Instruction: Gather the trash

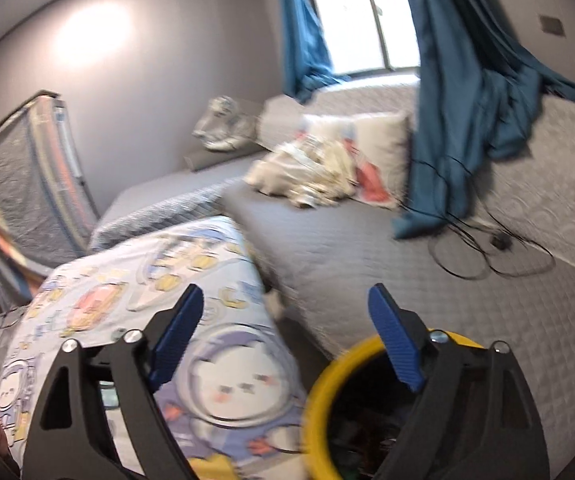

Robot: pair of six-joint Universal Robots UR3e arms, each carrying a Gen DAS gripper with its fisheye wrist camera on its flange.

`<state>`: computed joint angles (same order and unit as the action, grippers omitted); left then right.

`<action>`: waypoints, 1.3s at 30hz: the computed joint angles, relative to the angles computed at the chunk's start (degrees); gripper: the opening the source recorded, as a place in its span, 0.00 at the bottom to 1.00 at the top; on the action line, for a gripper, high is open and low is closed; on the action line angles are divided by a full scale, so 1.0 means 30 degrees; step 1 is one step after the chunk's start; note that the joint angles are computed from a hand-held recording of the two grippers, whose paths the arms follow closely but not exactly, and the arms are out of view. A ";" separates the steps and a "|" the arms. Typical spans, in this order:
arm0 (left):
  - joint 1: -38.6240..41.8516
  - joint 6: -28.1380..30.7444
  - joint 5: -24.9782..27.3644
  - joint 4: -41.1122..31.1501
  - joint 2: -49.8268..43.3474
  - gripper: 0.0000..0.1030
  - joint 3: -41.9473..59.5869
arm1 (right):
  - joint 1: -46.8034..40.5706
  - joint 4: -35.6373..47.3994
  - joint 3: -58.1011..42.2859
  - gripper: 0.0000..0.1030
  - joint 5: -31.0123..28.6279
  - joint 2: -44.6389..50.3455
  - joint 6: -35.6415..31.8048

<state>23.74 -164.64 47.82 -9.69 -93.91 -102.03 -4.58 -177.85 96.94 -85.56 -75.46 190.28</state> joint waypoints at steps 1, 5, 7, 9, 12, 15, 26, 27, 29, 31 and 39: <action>0.0697 -0.0127 -0.0129 0.0262 0.0549 0.92 -0.0540 | 0.0610 -0.0391 -0.0316 0.91 -0.0115 0.0254 0.0127; 0.3386 -0.0643 -0.0667 0.0979 0.2615 0.92 -0.2490 | 0.3253 -0.1410 -0.1690 0.92 -0.1843 0.1177 0.0540; 0.4472 -0.0863 -0.0733 0.1096 0.3624 0.92 -0.3314 | 0.4528 -0.1792 -0.2400 0.92 -0.2811 0.1719 0.0374; 0.5564 -0.0938 -0.1234 0.1032 0.4412 0.92 -0.3957 | 0.5594 -0.1975 -0.2909 0.92 -0.3431 0.2104 0.0187; 0.6958 -0.1112 -0.1664 0.1438 0.5456 0.92 -0.4973 | 0.7075 -0.1166 -0.3891 0.92 -0.4434 0.2501 -0.0144; 0.8042 -0.1507 -0.1989 0.2131 0.6135 0.92 -0.5706 | 0.7985 -0.1932 -0.3941 0.92 -0.5252 0.2720 -0.0035; 0.9503 -0.2229 -0.3103 0.1901 0.7293 0.92 -0.6434 | 0.8824 -0.1934 -0.3843 0.92 -0.6138 0.2569 0.0076; 0.9428 -0.2240 -0.3026 0.1970 0.7249 0.92 -0.6448 | 0.8789 -0.1914 -0.3793 0.92 -0.6089 0.2518 0.0119; 0.9443 -0.2253 -0.3056 0.2009 0.7247 0.92 -0.6465 | 0.8789 -0.1972 -0.3690 0.92 -0.6161 0.2465 0.0203; 0.9461 -0.2317 -0.3058 0.2107 0.7256 0.92 -0.6507 | 0.8778 -0.1995 -0.3613 0.92 -0.6150 0.2427 0.0208; 0.9884 -0.2171 -0.3517 0.2245 0.7472 0.92 -0.6990 | 0.8737 -0.2120 -0.3280 0.92 -0.6056 0.2246 0.0260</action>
<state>53.39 -171.15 37.27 -2.95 -71.49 -123.00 21.64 -184.21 87.11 -103.72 -68.72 191.06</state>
